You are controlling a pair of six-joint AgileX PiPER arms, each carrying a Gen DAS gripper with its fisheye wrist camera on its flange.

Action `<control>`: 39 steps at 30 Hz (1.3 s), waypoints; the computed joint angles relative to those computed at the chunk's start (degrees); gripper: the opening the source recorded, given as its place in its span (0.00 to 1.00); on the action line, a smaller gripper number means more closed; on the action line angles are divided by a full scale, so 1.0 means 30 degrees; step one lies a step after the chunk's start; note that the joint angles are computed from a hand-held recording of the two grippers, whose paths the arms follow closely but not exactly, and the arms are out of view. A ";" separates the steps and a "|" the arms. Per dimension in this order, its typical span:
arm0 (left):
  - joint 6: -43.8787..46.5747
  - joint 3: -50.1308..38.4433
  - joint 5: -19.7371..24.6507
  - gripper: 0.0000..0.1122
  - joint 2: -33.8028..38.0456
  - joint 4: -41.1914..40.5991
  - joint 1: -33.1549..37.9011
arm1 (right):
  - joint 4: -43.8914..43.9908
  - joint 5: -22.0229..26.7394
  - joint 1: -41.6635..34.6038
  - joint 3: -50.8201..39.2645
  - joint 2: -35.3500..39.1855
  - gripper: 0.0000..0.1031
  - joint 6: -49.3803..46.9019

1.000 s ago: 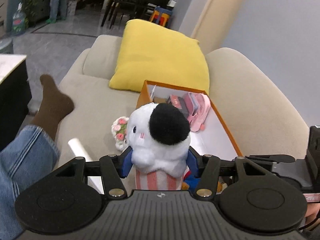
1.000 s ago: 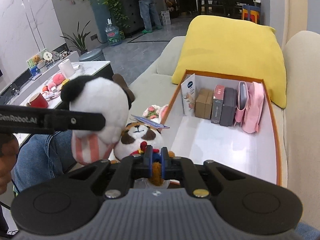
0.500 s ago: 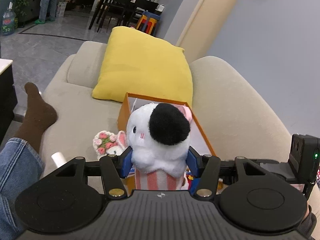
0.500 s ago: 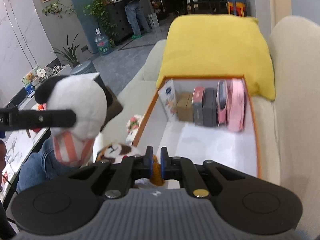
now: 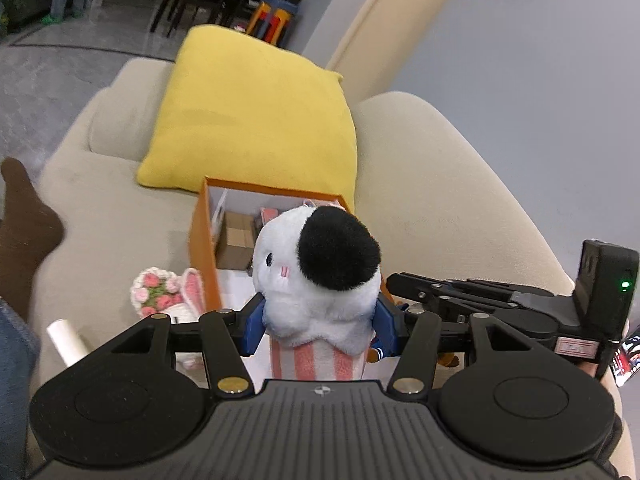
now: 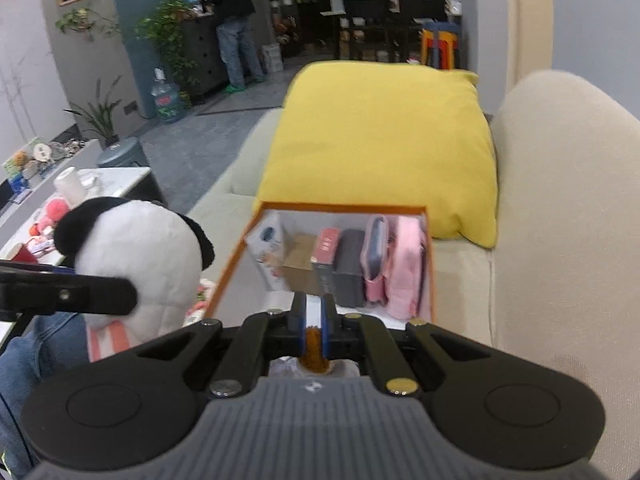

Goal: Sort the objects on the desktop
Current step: 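Carry both plush toys over the shoebox with both tools, then lower the red panda plush into the shoebox with the right tool while the left tool lowers the panda plush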

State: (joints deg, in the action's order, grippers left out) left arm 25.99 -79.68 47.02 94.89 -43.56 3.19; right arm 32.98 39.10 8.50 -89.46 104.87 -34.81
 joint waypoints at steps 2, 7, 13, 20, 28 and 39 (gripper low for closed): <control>-0.0265 -0.0534 0.0211 0.56 0.0566 0.0132 -0.0285 | -0.0553 0.0172 -0.0108 -0.0498 0.0557 0.07 0.0642; -0.1614 -0.2431 0.0596 0.56 0.2789 0.1168 -0.1303 | -0.1250 0.0870 -0.0411 -0.2491 0.2602 0.06 0.2036; -0.3538 -0.4030 0.0682 0.56 0.4879 0.2719 -0.2093 | -0.0841 0.0326 -0.0395 -0.3650 0.3767 0.06 0.2529; -0.5150 -0.5414 0.0936 0.56 0.6802 0.4299 -0.2968 | -0.3516 0.0274 0.0141 -0.2457 0.4092 0.07 0.4372; -0.6141 -0.6084 0.0977 0.56 0.7849 0.5101 -0.3537 | -0.5145 0.0346 0.0656 -0.1960 0.4591 0.07 0.5465; -0.6998 -0.7303 0.1193 0.57 0.8882 0.5511 -0.3725 | -0.5368 -0.0278 0.0991 -0.1950 0.4748 0.13 0.3825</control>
